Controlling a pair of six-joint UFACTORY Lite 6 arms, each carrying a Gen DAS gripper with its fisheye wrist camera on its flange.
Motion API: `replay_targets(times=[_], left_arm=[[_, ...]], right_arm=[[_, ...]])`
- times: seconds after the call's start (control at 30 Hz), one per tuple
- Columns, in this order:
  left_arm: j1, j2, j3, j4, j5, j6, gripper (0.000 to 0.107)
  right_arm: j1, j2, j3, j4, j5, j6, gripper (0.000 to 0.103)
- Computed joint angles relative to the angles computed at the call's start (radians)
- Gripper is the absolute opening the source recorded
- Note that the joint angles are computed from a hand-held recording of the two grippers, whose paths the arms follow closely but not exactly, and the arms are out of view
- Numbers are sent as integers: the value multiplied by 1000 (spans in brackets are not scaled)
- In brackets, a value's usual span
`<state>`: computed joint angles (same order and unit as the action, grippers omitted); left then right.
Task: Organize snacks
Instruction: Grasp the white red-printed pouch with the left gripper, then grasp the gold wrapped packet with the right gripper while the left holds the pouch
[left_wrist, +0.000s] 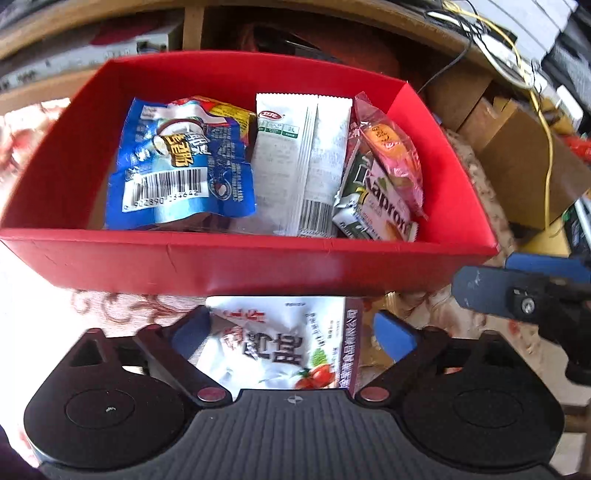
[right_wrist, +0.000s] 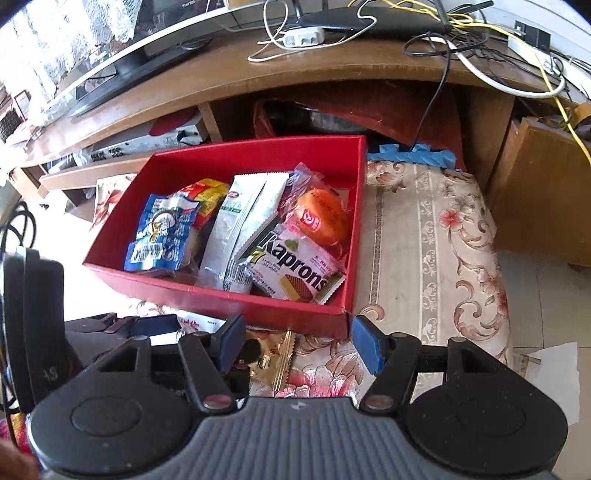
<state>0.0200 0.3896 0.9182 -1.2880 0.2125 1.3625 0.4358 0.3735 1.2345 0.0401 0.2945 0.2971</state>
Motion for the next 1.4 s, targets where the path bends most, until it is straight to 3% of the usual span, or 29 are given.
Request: replay_targets(times=[0.23,0.43,0.6,0.87,0.93,1.07,1.2,1.33,1.4], left_arm=[[21,-114,-113,142,-14,-93,86],[100,-293,-211,300,74,-185,86],[168,-363,-265,331,134,-160,86],[221,-294,-225,309,186,-110,87],[242,-290,-218,312,202,-102,87],[252,-273,-208,324,201,-103,87],[263,-293,-238,317,203,-63,87],[308,-298,-260,313,225,-8,87],[338,-299,-265,307,246,19,87]], right_arm=[[20,1,1,-26,5,24,62],[43,70,29,64,24,-71,62],[57,170,114,101,50,-94,62],[67,344,299,146,98,-97,62],[88,363,321,94,105,-64,68],[111,360,323,61,126,-52,68],[139,314,276,82,172,-95,55],[130,241,205,189,182,-223,54],[135,216,201,140,159,-243,54]])
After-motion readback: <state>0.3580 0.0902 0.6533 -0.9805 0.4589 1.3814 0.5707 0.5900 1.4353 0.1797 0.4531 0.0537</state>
